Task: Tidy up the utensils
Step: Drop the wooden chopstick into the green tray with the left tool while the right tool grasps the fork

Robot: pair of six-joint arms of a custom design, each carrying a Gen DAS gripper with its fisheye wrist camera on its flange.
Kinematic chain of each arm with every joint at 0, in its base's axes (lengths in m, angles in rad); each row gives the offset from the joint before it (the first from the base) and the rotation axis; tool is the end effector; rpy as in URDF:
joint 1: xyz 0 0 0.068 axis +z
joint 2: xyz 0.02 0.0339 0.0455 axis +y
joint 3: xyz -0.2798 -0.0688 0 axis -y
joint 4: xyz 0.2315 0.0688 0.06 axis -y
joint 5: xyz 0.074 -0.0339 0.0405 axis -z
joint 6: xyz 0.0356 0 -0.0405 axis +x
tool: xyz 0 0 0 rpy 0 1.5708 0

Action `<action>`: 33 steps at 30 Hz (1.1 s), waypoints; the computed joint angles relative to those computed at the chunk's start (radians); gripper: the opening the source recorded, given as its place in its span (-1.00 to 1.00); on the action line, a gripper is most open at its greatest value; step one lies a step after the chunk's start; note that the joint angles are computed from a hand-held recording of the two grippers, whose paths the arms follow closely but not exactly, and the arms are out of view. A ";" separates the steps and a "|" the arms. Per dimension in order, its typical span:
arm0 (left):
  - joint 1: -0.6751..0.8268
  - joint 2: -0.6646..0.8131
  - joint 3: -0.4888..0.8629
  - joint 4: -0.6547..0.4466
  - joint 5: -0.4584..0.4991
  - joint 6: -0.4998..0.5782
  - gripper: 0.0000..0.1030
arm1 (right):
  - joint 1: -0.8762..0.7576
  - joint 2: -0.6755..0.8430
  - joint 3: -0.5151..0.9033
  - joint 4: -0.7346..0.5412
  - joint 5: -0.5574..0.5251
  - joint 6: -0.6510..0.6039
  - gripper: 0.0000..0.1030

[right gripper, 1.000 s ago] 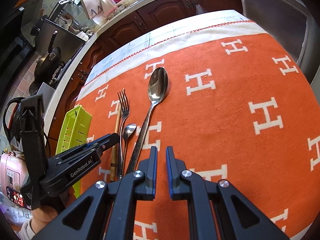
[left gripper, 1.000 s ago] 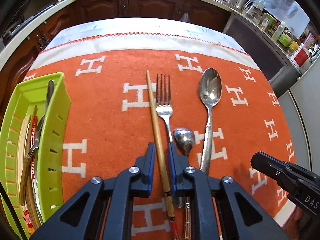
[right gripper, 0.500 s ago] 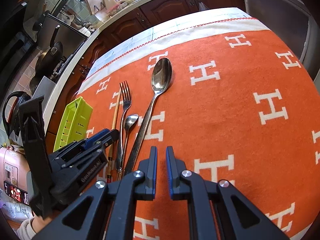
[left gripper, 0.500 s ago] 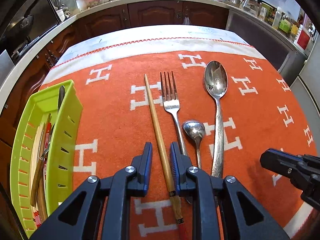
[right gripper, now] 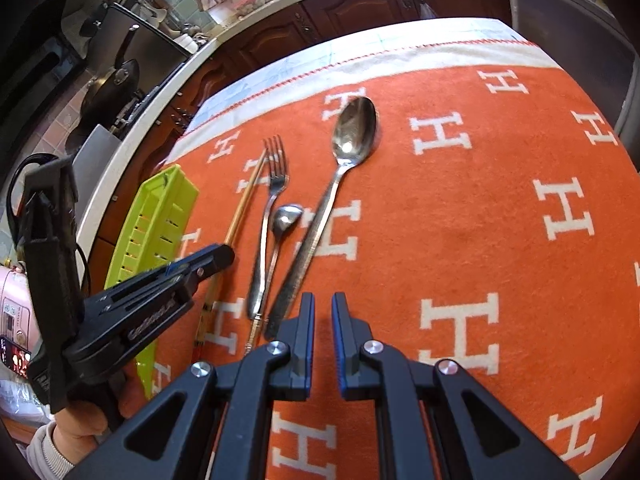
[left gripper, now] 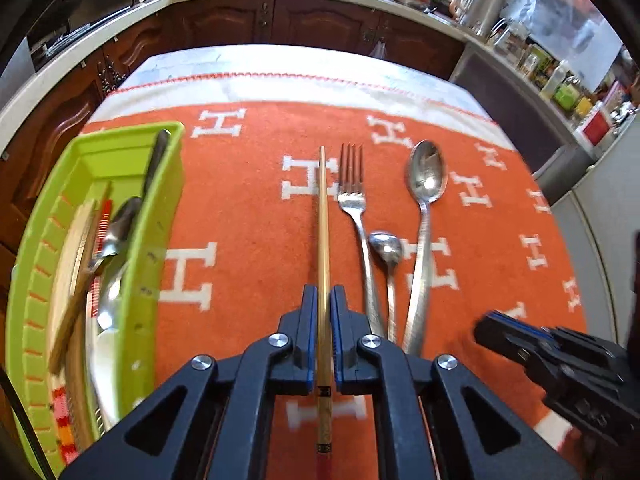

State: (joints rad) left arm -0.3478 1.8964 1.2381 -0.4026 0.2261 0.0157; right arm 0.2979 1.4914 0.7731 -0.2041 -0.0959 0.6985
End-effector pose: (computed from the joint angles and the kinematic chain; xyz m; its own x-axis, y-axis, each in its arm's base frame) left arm 0.3568 -0.1378 0.1896 -0.8136 0.3112 -0.4911 0.4479 0.8741 -0.1880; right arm 0.2645 0.0848 0.1980 -0.8069 0.4218 -0.4134 0.2239 0.8662 0.4468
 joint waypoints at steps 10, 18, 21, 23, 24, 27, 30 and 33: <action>0.192 -0.223 -0.012 -0.142 0.063 0.120 -0.92 | -0.063 0.117 0.129 0.047 -0.200 -0.035 -0.82; 0.366 -0.162 -0.018 -0.146 0.018 0.188 -0.92 | -0.082 0.300 0.269 -0.002 -0.283 0.029 -0.76; 0.389 -0.141 -0.038 -0.134 0.011 0.207 -0.92 | -0.073 0.323 0.298 -0.029 -0.264 0.052 -0.69; 0.396 -0.137 -0.054 -0.128 0.008 0.225 -0.92 | -0.057 0.331 0.328 -0.067 -0.231 0.048 -0.69; 0.398 -0.138 -0.067 -0.119 0.002 0.237 -0.92 | -0.048 0.338 0.348 -0.089 -0.211 0.047 -0.69; 0.398 -0.145 -0.094 -0.102 0.003 0.257 -0.92 | -0.022 0.368 0.417 -0.163 -0.151 0.041 -0.68; 0.405 -0.148 -0.103 -0.099 0.020 0.259 -0.92 | -0.002 0.408 0.490 -0.247 -0.083 0.042 -0.68; 0.414 -0.146 -0.104 -0.093 0.036 0.255 -0.91 | 0.004 0.427 0.525 -0.270 -0.050 0.050 -0.68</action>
